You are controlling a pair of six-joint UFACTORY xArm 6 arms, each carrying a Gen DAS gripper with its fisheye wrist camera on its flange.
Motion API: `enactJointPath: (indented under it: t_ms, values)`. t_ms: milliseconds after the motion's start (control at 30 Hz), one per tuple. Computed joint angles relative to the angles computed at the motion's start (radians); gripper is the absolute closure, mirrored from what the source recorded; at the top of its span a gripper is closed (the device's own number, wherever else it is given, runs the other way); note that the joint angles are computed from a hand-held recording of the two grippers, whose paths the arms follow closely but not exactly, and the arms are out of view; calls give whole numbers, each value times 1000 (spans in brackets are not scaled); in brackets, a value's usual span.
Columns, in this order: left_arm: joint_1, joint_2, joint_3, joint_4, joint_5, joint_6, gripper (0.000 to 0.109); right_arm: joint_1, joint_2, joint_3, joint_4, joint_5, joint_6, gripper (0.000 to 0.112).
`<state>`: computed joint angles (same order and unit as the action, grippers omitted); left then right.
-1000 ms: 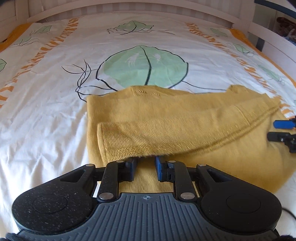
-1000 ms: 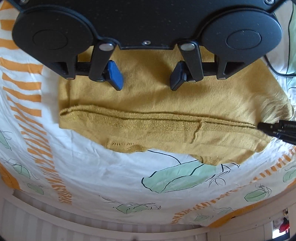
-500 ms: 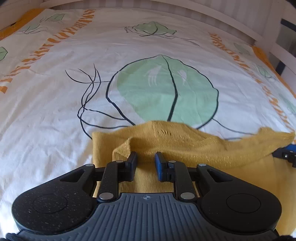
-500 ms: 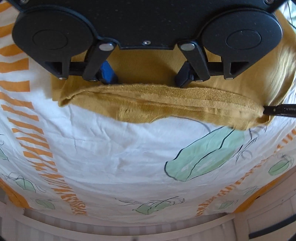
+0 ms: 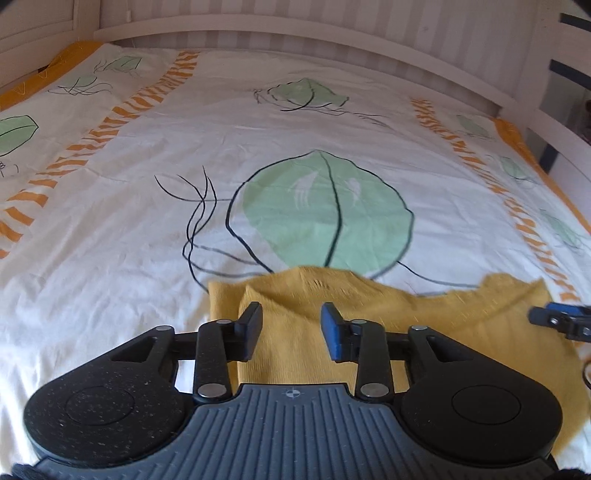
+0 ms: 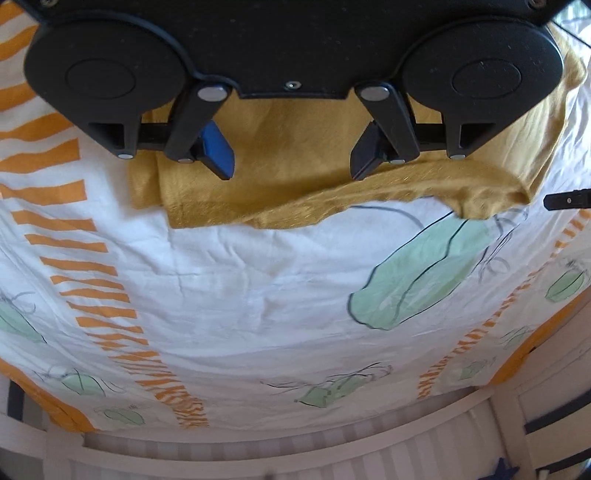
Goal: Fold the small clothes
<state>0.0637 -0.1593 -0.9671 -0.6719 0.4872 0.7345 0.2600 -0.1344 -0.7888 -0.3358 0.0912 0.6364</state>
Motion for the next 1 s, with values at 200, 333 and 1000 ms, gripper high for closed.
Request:
enactJointPath:
  t_ms: [200, 333, 1000]
  values:
    - [24, -158, 179, -85, -22, 90, 59, 93, -13, 11, 87, 13, -115, 39]
    - [-4, -154, 225, -61, -129, 111, 56, 144, 50, -49, 84, 37, -118, 38]
    - [29, -106, 165, -50, -22, 59, 56, 123, 328, -416, -201, 148, 214, 26]
